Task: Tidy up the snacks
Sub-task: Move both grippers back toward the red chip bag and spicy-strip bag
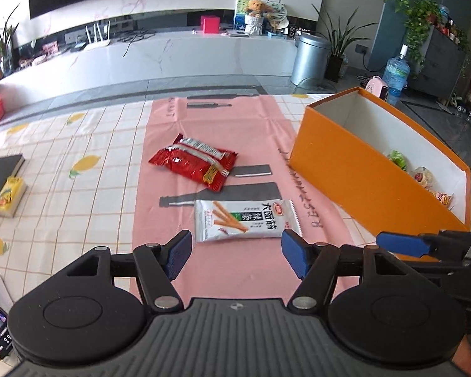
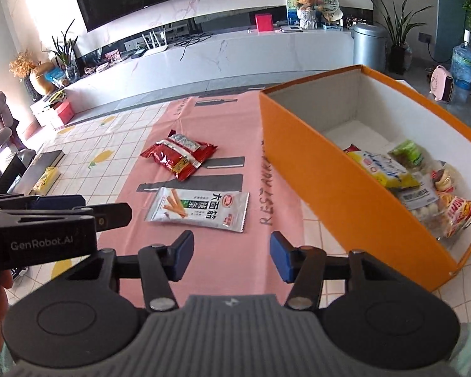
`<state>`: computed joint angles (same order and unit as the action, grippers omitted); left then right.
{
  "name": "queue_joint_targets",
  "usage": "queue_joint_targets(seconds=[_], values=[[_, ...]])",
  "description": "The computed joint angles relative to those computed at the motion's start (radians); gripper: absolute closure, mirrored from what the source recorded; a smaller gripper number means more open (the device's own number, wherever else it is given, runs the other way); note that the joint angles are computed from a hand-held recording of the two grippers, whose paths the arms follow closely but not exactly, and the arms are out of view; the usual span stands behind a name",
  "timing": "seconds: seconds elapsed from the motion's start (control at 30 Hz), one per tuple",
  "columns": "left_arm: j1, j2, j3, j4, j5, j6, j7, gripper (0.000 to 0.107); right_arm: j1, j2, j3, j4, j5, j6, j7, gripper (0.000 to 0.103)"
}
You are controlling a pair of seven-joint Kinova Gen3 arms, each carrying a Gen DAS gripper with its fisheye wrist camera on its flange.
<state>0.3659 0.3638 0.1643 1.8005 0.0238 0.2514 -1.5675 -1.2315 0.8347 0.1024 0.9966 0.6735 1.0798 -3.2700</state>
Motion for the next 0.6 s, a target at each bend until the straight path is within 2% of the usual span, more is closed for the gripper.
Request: queue_joint_targets(seconds=[0.27,0.6], values=[[-0.059,0.066,0.032,-0.032,0.038,0.03,-0.035,0.031,0.075,0.087,-0.035,-0.126,-0.106,0.008,0.148,0.064],[-0.072,0.166,0.017,-0.116,0.052,0.089,-0.061,0.031,0.139,0.19,-0.023,-0.27,-0.222,0.028,0.297,0.064]])
